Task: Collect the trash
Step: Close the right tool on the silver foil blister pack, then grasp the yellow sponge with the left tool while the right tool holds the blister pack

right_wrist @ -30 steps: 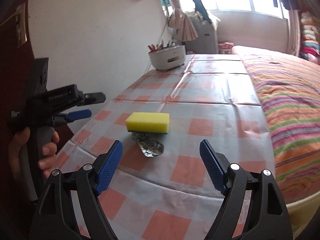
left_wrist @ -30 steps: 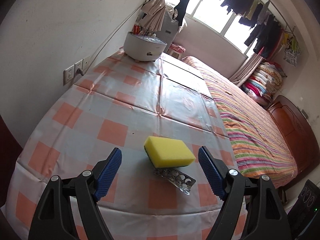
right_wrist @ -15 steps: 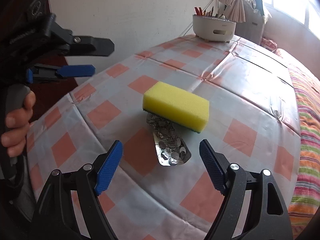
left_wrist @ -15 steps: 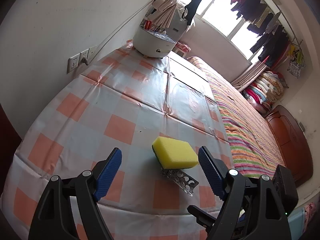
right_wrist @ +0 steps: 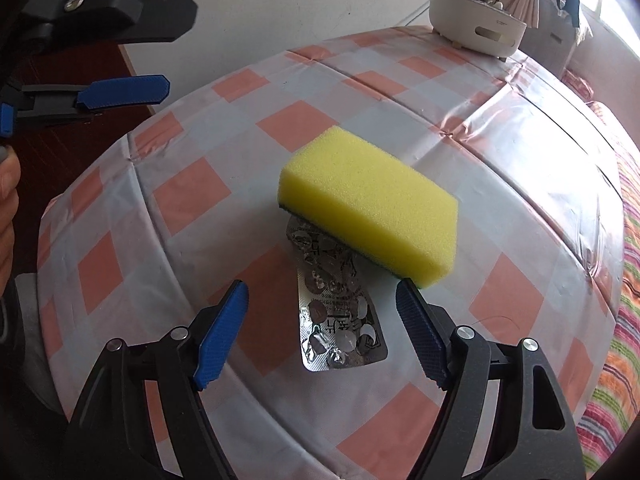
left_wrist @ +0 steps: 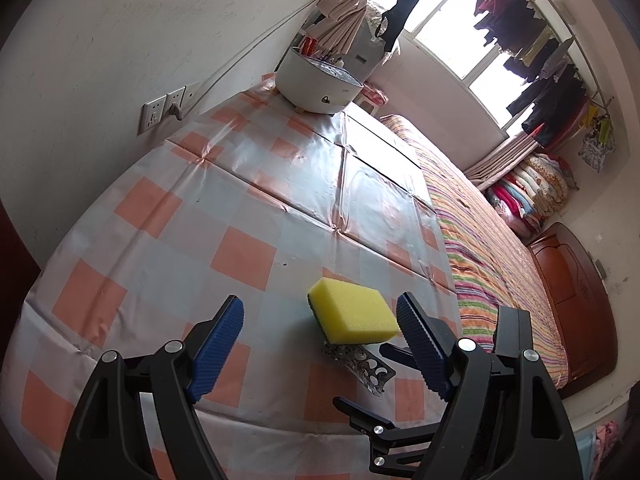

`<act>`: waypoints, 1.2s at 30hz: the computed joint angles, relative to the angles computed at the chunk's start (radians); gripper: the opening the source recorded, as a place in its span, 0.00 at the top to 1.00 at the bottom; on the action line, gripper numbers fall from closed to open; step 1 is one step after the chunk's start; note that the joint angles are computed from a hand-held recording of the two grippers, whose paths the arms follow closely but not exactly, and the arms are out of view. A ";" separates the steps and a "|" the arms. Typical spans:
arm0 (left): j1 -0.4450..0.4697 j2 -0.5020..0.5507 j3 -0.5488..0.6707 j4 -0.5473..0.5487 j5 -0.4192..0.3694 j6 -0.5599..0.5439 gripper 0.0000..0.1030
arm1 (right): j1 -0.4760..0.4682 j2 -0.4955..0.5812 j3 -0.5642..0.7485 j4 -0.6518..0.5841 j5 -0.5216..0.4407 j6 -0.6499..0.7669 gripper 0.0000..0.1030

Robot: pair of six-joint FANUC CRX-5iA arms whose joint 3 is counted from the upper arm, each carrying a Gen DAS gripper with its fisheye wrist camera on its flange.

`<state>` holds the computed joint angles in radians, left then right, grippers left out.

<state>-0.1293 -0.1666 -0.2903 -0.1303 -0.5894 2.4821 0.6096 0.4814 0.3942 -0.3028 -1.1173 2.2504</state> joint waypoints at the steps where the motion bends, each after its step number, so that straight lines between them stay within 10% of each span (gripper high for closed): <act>1: 0.001 0.000 -0.001 0.001 0.001 0.000 0.26 | 0.000 0.014 0.021 0.000 -0.027 -0.003 0.38; 6: 0.006 -0.004 -0.006 0.012 0.003 -0.006 0.26 | 0.014 0.034 0.036 0.037 -0.056 -0.027 0.68; 20: 0.008 0.039 0.018 0.045 -0.033 -0.041 0.26 | -0.068 -0.222 -0.212 -0.188 -0.039 0.066 0.69; 36: -0.042 0.081 0.032 0.144 -0.136 -0.292 0.26 | -0.409 -0.477 -0.409 -0.622 -0.201 0.250 0.69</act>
<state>-0.1709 -0.0858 -0.2580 0.0135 -0.7253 2.1900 0.2001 0.0042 -0.0145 -0.9244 -1.3184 2.5006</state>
